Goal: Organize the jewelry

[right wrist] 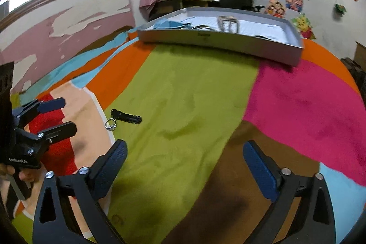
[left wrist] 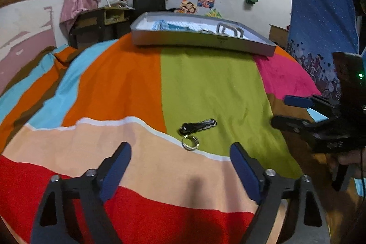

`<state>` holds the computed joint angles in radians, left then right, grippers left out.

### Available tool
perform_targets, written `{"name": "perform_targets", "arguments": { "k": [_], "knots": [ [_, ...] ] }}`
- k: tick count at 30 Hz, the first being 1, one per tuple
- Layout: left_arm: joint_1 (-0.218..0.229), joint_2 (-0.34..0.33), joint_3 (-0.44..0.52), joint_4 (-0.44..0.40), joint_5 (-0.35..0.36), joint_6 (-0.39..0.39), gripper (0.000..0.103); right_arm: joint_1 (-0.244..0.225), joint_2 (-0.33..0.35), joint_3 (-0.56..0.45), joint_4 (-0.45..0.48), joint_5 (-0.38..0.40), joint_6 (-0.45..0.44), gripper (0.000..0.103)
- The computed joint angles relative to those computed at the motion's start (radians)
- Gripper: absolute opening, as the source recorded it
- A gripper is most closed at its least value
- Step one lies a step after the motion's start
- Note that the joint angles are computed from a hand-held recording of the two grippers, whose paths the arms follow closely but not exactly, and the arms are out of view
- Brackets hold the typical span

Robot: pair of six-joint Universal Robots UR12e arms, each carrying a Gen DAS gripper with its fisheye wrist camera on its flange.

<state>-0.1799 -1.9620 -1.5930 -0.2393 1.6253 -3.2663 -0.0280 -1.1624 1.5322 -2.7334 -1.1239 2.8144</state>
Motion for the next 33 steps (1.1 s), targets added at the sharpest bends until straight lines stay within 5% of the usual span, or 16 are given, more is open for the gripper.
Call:
{"name": "perform_targets", "arguments": {
  "k": [2, 12, 16, 33],
  "knots": [
    [0.005, -0.006, 0.007, -0.027, -0.026, -0.002, 0.074, 0.003, 0.011, -0.010, 0.006, 0.001, -0.020, 0.074],
    [0.023, -0.033, 0.046, -0.094, -0.116, -0.007, 0.037, 0.014, 0.056, -0.076, 0.115, 0.091, -0.155, 0.053],
    [0.025, -0.042, 0.057, -0.103, -0.143, -0.003, 0.032, 0.022, 0.068, -0.097, 0.163, 0.103, -0.195, 0.041],
    [0.021, -0.059, 0.083, -0.147, -0.120, -0.018, 0.020, 0.043, 0.107, -0.165, 0.240, 0.191, -0.301, 0.040]
  ]
}}
